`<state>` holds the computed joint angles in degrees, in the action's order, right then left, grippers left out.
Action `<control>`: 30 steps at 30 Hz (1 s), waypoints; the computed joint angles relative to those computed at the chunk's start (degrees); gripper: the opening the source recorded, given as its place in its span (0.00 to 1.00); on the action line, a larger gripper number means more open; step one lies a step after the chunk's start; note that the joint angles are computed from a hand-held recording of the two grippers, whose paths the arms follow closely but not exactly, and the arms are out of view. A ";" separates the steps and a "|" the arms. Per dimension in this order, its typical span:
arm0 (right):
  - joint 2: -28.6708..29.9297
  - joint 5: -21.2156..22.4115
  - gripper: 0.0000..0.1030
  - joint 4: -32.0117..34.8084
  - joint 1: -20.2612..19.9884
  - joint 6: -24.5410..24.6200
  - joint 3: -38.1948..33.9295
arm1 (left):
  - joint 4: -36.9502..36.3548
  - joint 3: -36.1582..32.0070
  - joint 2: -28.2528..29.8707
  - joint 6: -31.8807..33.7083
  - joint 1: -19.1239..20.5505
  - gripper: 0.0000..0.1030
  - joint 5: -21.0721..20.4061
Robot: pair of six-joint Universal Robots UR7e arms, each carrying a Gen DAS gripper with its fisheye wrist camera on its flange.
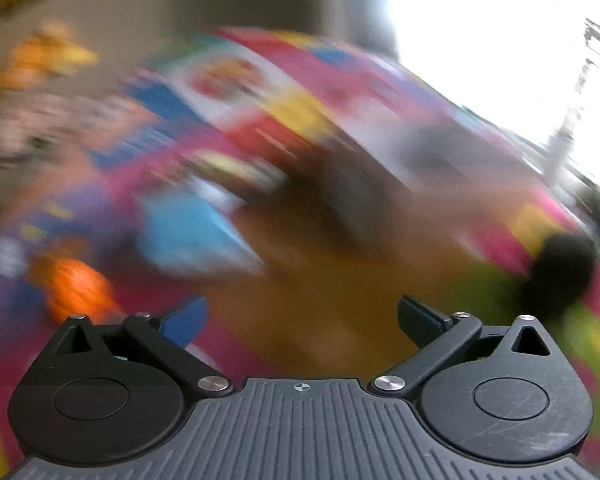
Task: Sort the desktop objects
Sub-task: 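Grasp the blue wet-wipes pack with the left gripper while the right carries the plush toward the box, then drop the wipes pack into the pink box with the left gripper while the right drops the plush in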
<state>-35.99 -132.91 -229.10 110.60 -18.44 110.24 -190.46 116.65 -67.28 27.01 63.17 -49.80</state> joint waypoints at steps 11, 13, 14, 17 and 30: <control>-0.06 8.50 1.00 8.86 1.69 -7.39 -0.55 | 2.17 -18.89 12.45 2.56 4.84 0.64 7.76; 0.51 8.77 1.00 11.45 1.96 -7.92 -2.06 | 2.41 -17.20 11.22 1.25 5.06 0.61 6.76; 0.95 8.61 1.00 12.65 2.13 -8.09 -3.14 | 2.17 -15.92 10.31 1.40 4.90 0.58 6.16; 1.95 8.40 1.00 17.83 2.43 -7.52 -5.84 | 1.45 -11.20 6.95 2.31 4.05 0.57 4.33; 5.93 10.62 1.00 19.13 4.01 -12.77 -10.78 | 9.97 8.09 -8.71 -5.11 0.25 0.62 -4.10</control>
<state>-30.06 -122.29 -209.97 114.62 -31.20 99.46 -180.49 124.74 -75.99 21.90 63.42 -53.90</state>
